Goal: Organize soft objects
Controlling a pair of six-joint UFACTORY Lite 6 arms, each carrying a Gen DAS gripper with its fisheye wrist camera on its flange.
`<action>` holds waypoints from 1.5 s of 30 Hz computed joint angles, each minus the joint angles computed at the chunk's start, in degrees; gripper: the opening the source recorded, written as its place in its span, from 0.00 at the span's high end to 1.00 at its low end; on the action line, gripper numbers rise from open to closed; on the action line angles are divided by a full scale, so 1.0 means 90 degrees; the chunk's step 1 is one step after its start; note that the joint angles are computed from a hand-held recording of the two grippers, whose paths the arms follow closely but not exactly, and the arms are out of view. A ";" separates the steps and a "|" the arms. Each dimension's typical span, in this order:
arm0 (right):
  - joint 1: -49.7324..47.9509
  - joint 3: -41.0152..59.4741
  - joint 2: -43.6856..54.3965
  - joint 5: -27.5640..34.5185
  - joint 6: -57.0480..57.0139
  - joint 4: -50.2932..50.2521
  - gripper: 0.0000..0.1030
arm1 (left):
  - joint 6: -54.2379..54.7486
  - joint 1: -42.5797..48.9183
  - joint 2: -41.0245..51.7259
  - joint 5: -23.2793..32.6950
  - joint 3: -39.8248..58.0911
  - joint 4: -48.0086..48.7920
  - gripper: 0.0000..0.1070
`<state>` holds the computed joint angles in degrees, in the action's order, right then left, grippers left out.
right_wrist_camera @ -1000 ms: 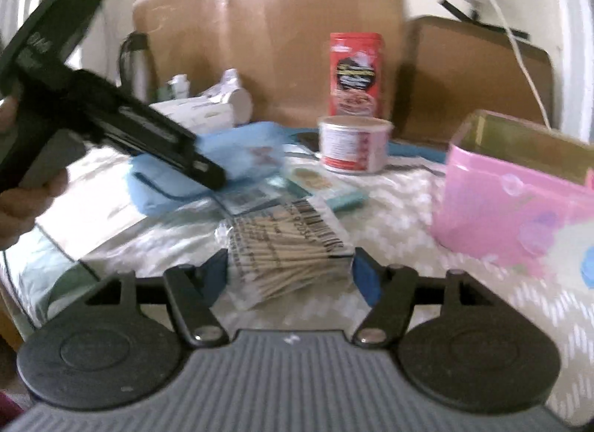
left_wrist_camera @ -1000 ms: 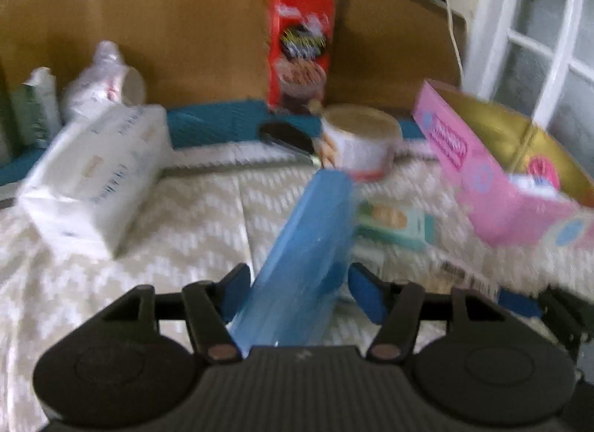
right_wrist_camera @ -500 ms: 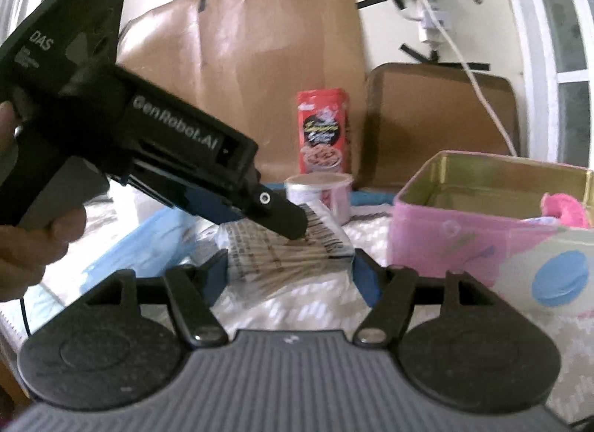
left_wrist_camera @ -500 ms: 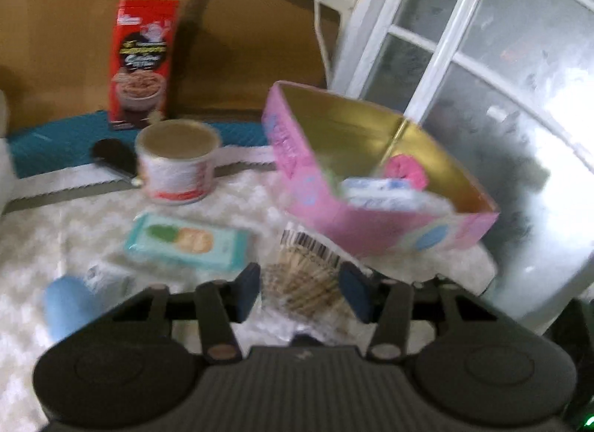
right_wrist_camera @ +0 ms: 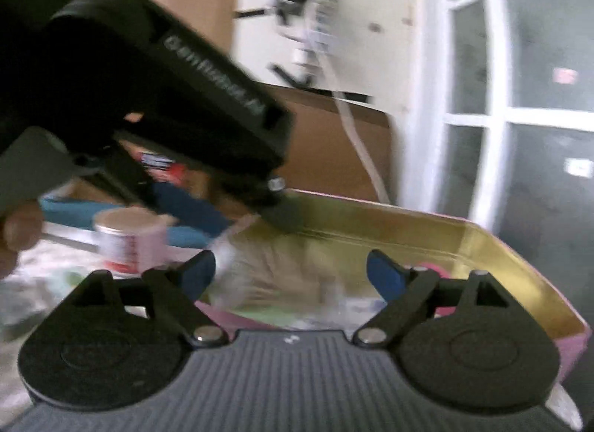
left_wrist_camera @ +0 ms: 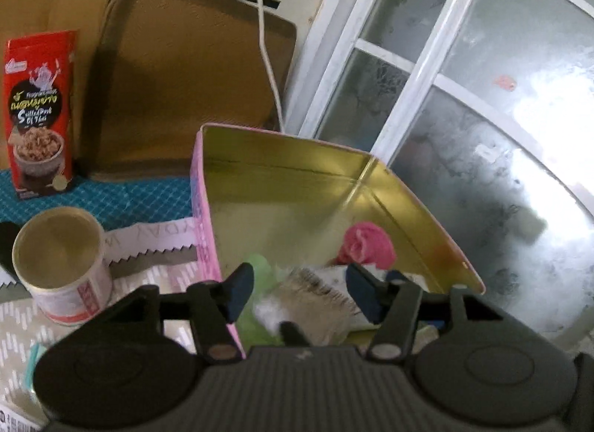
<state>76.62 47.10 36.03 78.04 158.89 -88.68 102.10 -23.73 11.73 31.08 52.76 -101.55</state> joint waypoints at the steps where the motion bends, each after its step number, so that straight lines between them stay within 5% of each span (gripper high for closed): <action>1: 0.0120 -0.0139 -0.0040 0.0028 0.0258 0.0097 0.12 | 0.0038 0.0145 -0.0150 0.0194 -0.0176 0.0025 0.47; 8: 0.1519 0.0300 0.0403 0.0341 0.1293 0.0180 0.16 | 0.0606 0.3234 -0.2610 0.1996 -0.2432 0.1310 0.38; 14: 0.1326 0.1037 0.0629 -0.1404 0.1894 -0.2769 0.17 | 0.1004 0.6148 -0.2606 0.2287 -0.2899 0.2658 0.33; 17: 0.1034 0.2055 0.1146 -0.2408 0.1587 -0.3483 0.31 | 0.1065 0.7007 -0.1622 0.2699 -0.2510 0.3179 0.31; 25: 0.0738 0.4854 0.2440 -0.3552 -0.1014 -0.2911 0.30 | 0.1317 0.7713 -0.0384 0.2468 -0.1789 0.3119 0.30; 30: 0.0843 0.5353 0.2784 -0.3548 -0.1864 -0.2125 0.18 | 0.1295 0.7832 0.0022 0.2374 -0.1612 0.3293 0.29; 34: 0.0686 0.5414 0.2967 -0.4083 -0.1542 -0.2275 0.20 | 0.1864 0.7876 -0.0044 0.2298 -0.2022 0.2997 0.29; 36: 0.0771 0.5622 0.3183 -0.3968 -0.1777 -0.2186 0.38 | 0.2279 0.7855 -0.0305 0.2252 -0.2447 0.2704 0.28; 39: 0.0804 0.5892 0.3328 -0.3842 -0.2154 -0.1882 0.39 | 0.2502 0.7448 -0.0783 0.1927 -0.2874 0.2138 0.30; 45: 0.0761 0.4991 0.2689 -0.2974 -0.1768 -0.1921 0.39 | 0.1075 0.6448 -0.0981 0.2312 -0.2278 0.2317 0.33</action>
<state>83.47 92.02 60.23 51.27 142.97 -105.97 111.78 34.30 2.90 51.89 32.25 -80.70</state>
